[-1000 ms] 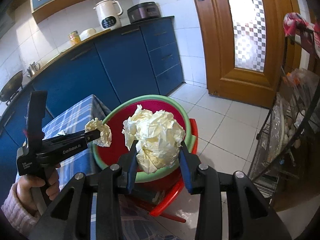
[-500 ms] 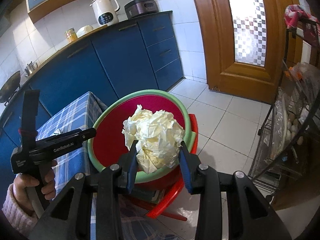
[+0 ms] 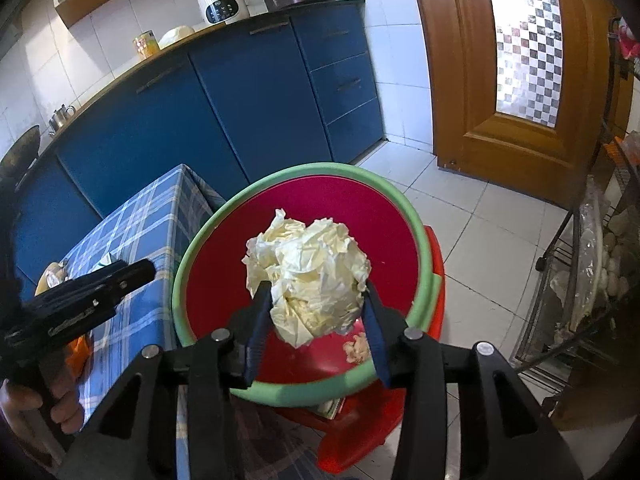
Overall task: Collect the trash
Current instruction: 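Open the right tool to drop its paper ball into the red bucket, then grasp the yellow foam net with the left tool while the right tool grasps the orange rubber glove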
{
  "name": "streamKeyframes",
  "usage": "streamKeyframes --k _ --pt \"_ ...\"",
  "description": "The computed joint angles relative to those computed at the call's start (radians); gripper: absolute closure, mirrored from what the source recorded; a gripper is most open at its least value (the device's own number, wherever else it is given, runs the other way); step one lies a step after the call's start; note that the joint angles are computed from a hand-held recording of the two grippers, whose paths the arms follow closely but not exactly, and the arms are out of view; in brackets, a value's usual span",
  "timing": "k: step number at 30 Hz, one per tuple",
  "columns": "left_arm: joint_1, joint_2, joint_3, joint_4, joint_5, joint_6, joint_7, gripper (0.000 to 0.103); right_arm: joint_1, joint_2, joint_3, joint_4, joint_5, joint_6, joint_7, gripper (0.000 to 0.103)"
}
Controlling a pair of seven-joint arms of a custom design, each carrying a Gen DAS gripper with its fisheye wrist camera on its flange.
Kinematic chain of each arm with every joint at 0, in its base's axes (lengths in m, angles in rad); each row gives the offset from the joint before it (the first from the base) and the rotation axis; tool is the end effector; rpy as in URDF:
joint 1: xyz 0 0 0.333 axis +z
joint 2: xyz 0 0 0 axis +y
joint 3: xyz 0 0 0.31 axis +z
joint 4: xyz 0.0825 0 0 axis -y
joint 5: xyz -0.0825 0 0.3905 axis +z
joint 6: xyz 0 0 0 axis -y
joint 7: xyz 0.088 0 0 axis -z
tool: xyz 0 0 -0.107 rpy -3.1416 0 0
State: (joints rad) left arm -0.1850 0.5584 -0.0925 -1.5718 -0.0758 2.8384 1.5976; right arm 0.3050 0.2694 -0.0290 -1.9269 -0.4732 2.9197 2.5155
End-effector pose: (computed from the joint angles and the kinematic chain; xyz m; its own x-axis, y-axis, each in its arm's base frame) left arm 0.7213 -0.1875 0.3919 -0.2401 -0.9660 0.0956 -0.7516 0.1227 -0.6481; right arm 0.6266 0.2084 0.4204 -0.1432 -0.9595 -0.2427 -0.7197 0.2693 -0.6399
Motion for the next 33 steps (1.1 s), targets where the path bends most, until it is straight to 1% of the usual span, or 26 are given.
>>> streamKeyframes --k 1,5,13,16,20,26,29,33 --pt "0.003 -0.008 0.000 -0.010 -0.002 0.005 -0.001 0.052 0.004 0.000 -0.004 0.000 -0.007 0.002 0.006 0.049" --pt "0.012 -0.037 -0.001 -0.051 -0.011 0.026 -0.003 0.052 0.016 -0.010 -0.016 -0.004 -0.039 0.014 0.031 0.044" --pt "0.036 -0.131 -0.016 -0.172 -0.042 0.084 0.013 0.052 0.041 -0.070 -0.030 -0.041 -0.145 0.024 0.131 0.044" --pt "0.054 -0.179 -0.027 -0.231 -0.064 0.111 0.026 0.052 0.041 -0.100 -0.018 -0.058 -0.180 0.024 0.160 0.044" --pt "0.064 -0.247 -0.023 -0.311 -0.080 0.141 0.029 0.052 0.039 -0.136 0.005 -0.078 -0.220 0.025 0.202 0.044" --pt "0.085 -0.360 -0.005 -0.441 -0.081 0.184 0.022 0.052 0.036 -0.185 0.048 -0.112 -0.242 0.032 0.228 0.044" --pt "0.111 -0.410 -0.011 -0.496 -0.100 0.197 0.033 0.052 0.038 -0.202 0.066 -0.123 -0.255 0.039 0.242 0.044" --pt "0.133 -0.472 0.001 -0.564 -0.097 0.216 0.020 0.052 0.045 -0.213 0.090 -0.127 -0.240 0.044 0.228 0.044"
